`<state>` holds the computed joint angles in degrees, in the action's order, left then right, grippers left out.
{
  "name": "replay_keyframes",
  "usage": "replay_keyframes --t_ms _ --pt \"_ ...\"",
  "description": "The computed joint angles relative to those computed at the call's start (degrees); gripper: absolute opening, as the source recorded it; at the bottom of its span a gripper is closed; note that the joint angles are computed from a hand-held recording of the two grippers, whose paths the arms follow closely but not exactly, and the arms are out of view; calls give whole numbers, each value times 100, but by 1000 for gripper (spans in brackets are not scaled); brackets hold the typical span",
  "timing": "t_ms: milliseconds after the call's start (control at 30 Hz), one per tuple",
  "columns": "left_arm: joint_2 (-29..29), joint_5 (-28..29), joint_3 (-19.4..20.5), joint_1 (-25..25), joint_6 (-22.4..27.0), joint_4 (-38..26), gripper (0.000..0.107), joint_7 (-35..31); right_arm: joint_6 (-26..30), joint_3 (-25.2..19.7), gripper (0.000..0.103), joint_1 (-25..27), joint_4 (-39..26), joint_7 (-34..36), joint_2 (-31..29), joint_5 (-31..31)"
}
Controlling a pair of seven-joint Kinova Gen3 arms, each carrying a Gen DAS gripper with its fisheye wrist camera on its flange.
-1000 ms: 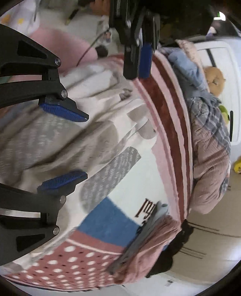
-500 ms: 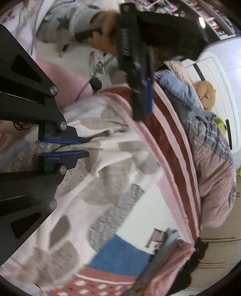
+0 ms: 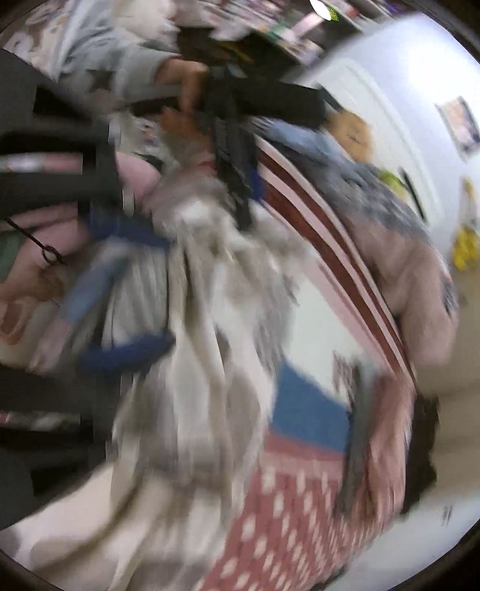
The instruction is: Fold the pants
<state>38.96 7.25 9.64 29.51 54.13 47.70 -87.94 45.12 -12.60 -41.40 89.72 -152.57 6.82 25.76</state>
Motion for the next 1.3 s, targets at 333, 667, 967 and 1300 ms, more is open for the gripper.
replay_keyframes --t_ms 333,667,967,1300 --pt "-71 -46 -27 55 -8 185 63 87 -250 22 59 684 581 -973 -519 193" --pt "-59 -81 -25 72 4 156 64 183 -858 56 1 696 562 1 -284 -938" --pt "-84 63 58 -49 -94 274 66 69 -1084 -284 0 758 1384 -1009 -800 -897" --pt "-126 80 47 -56 -145 324 66 51 -921 -334 34 932 1254 -745 -1089 -978"
